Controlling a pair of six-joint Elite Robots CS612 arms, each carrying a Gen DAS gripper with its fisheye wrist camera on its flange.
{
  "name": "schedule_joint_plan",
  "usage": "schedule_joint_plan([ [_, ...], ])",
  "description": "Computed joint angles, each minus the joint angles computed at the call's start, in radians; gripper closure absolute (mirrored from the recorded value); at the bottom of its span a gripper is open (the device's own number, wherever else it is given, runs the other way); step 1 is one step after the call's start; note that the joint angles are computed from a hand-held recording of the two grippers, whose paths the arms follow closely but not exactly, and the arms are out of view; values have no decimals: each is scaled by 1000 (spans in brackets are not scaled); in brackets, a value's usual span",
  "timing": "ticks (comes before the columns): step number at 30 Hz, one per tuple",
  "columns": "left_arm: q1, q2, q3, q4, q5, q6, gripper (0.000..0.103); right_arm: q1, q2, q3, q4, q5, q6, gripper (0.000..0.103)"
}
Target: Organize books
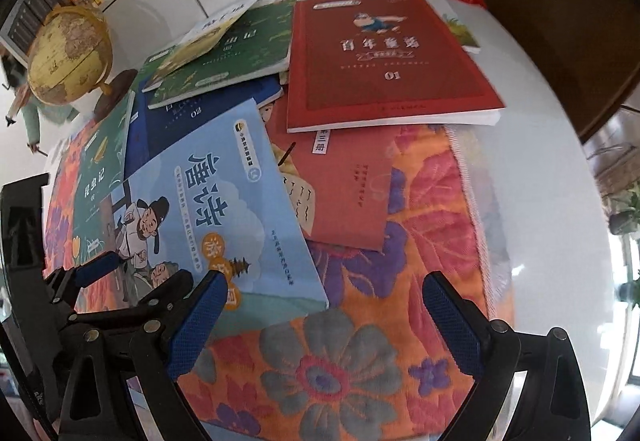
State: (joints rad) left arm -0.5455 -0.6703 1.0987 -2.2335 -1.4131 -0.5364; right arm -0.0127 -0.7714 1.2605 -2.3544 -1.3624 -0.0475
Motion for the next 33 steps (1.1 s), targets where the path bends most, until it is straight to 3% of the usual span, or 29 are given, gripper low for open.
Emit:
schedule_joint_plan([
  [3, 6, 9, -21, 8, 0, 51, 2, -3, 13, -21, 49, 30, -5, 5],
  [8, 33, 26, -65, 30, -16, 251, 4, -10, 0, 7, 59, 124, 47, 5],
  [16, 98, 56, -146, 73, -99, 376, 4, -2, -38, 107, -14, 246, 188, 5],
  [19, 108, 68, -165, 79, -79, 425, 4, 7, -46, 130, -36, 241, 207, 5],
  [25, 129, 66, -155, 48, -121, 497, 4, 21, -55, 173, -94, 247, 286, 5],
  [33, 126, 89, -179, 45, -165, 563, 4, 42, -60, 216, -225, 235, 374, 5],
])
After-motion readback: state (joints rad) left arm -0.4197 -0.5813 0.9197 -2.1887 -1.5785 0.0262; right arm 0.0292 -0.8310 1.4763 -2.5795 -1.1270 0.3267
